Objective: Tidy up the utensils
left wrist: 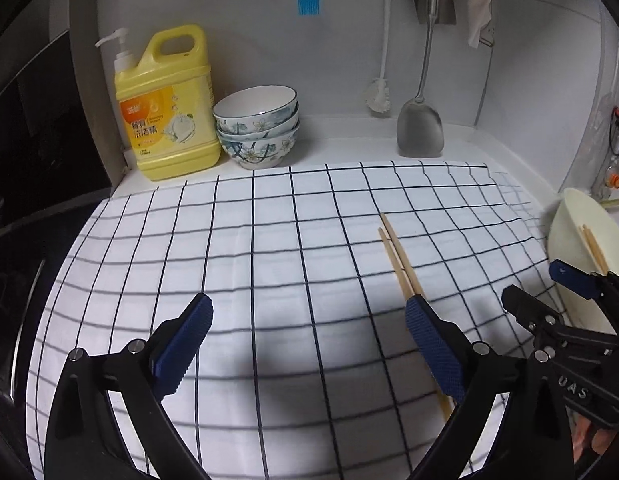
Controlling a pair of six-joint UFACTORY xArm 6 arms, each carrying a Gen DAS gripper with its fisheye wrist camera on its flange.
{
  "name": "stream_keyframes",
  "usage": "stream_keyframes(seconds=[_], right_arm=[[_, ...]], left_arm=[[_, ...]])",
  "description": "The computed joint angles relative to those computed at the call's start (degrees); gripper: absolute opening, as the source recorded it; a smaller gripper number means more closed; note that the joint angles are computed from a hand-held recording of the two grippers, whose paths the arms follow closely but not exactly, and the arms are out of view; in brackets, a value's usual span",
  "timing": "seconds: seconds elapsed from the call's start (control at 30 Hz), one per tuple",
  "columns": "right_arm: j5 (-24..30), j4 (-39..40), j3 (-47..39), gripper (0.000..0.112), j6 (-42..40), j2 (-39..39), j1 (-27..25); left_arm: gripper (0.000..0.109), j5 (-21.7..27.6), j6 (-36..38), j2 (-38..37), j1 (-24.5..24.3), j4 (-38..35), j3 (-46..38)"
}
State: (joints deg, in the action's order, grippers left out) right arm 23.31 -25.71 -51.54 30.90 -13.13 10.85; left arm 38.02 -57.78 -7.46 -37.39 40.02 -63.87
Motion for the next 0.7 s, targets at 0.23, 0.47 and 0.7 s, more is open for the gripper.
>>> stream_keyframes(seconds=[0.23, 0.47, 0.7], right_arm=[[0.46, 4.44, 0.17, 0.071, -5.23, 1.69, 0.29], [1.83, 3.26, -0.08, 0.071, -5.85, 2.47, 1.97], [3.11, 3.26, 0.37, 0.071, -6.45, 2.60, 3.09]], left_arm=[[0.095, -7.66, 2.45, 1.51, 3.92, -1.64, 1.79], [0.095, -8.67, 13.71, 1.62, 4.91, -15.59, 2.72], [0.095, -7.45, 13.43, 2.13, 4.81, -15.47, 2.49]])
